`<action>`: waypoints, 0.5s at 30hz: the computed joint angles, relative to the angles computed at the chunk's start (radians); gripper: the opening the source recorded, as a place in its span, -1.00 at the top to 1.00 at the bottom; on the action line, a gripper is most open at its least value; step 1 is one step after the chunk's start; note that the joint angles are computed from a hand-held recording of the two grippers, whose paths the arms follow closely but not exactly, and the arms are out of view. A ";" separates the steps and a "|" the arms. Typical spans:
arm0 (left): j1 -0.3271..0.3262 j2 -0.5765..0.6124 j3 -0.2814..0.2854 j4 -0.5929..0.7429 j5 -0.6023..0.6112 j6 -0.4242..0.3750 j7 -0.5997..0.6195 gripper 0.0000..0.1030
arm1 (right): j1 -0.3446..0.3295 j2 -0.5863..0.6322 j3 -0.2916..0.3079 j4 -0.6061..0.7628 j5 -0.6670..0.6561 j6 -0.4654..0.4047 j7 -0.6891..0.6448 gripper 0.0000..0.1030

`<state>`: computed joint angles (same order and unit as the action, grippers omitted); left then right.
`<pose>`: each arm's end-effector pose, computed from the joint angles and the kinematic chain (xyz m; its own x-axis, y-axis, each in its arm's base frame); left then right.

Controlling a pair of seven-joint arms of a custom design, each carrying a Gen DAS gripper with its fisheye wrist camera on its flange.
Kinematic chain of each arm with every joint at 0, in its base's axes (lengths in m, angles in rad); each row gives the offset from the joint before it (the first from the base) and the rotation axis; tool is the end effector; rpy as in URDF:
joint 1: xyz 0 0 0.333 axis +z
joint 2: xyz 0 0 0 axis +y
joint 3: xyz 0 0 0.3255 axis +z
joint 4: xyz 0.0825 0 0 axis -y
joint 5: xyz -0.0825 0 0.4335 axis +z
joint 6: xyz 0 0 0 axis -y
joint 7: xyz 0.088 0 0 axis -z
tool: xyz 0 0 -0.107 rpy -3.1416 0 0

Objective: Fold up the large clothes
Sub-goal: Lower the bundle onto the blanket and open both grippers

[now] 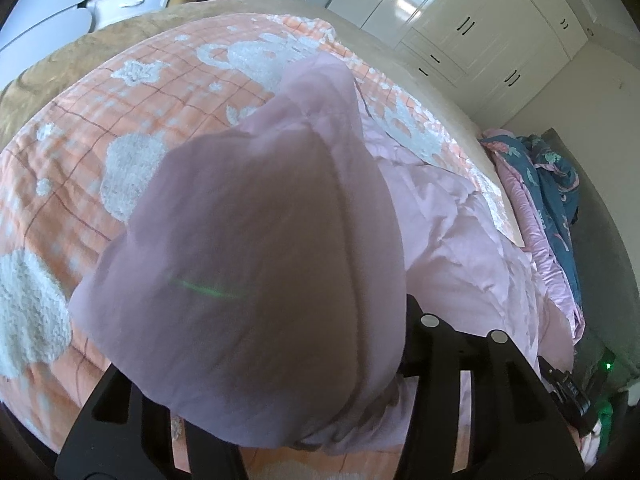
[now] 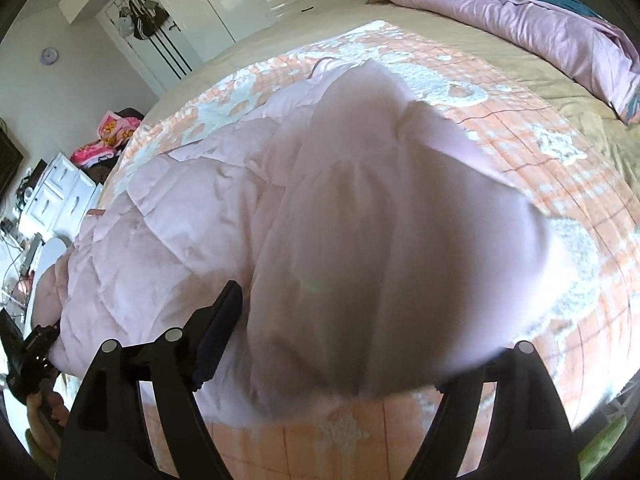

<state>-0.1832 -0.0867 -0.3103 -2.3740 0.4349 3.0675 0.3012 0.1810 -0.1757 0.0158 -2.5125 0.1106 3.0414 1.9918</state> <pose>0.4839 -0.3004 0.4189 0.1532 -0.8579 0.4905 -0.7488 -0.4247 -0.5089 0.5214 0.0954 0.4020 -0.2036 -0.9206 -0.3331 -0.7461 0.3662 -0.5560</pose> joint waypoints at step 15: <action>0.018 -0.081 -0.025 -0.080 -0.105 0.010 0.068 -0.44 | -0.150 -0.220 0.155 -0.151 -0.214 0.027 0.197 -0.92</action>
